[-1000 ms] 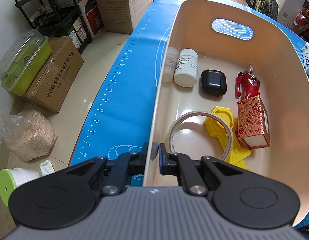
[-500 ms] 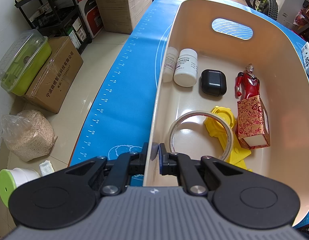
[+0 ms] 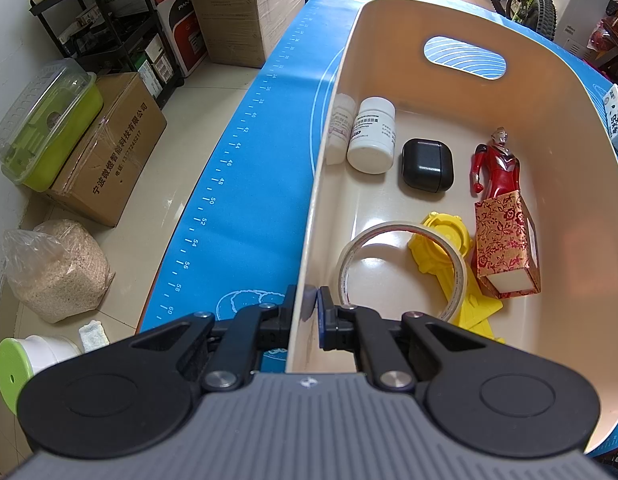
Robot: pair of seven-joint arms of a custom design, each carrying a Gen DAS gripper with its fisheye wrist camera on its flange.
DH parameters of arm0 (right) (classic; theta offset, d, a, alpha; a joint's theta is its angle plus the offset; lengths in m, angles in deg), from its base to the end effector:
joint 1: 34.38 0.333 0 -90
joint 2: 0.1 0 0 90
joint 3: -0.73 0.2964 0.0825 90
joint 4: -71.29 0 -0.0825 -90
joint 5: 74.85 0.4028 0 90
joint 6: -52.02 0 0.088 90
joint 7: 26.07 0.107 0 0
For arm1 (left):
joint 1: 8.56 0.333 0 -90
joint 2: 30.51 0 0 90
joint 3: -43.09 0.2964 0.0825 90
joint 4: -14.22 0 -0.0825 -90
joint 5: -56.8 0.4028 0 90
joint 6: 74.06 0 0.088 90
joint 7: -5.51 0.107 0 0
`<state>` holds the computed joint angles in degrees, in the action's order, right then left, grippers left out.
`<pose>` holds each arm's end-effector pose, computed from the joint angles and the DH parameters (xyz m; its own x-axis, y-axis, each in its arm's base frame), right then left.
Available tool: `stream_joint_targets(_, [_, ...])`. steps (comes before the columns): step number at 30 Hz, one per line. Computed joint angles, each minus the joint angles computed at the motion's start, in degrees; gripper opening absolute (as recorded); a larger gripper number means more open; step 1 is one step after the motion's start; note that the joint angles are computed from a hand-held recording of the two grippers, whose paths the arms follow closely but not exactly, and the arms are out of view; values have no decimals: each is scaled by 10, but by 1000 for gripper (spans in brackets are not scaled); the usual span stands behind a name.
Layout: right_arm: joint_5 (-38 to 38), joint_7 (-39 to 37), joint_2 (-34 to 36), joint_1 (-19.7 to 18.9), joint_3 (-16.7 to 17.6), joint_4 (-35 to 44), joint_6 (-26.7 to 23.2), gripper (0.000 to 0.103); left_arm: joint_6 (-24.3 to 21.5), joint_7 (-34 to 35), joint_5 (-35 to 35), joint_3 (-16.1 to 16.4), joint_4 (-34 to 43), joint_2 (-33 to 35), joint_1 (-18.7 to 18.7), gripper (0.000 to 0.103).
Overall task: Organize rigid objects
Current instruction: 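Move the right gripper to the green bottle and grasp it, then carry the green bottle into the basket and release it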
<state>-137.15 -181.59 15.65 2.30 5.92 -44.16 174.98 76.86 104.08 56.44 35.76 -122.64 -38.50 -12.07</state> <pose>0.4750 0.3746 0.2907 -0.5587 -0.8281 0.0467 -0.5751 0.3463 -0.7412 0.5182 -0.0993 0.3827 -0.3166 -0.9461 -0.0685 -0.8733 0.3189 -0.3683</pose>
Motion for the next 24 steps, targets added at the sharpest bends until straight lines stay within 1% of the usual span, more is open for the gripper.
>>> stream_joint_targets(1, [-5,-4,-3,3,1,0,-4,78,0,0,0,0,0,0,0,11])
stream_joint_targets(8, [-61,5,-50,10,17,-20,5,78,0,0,0,0,0,0,0,11])
stream_joint_targets(13, [-107,7,-69,10,32,-9,17,78,0,0,0,0,0,0,0,11])
stream_joint_targets(19, [-147,-24,-57,14,40,38,53,78,0,1,0,0,0,0,0,11])
stream_joint_targets(22, [-145,-69,-34,21,40,76,69,78,0,1,0,0,0,0,0,11])
stream_joint_targets(24, [-138,-96,-17,26,36,99,91,78,0,1,-1,0,0,0,0,11])
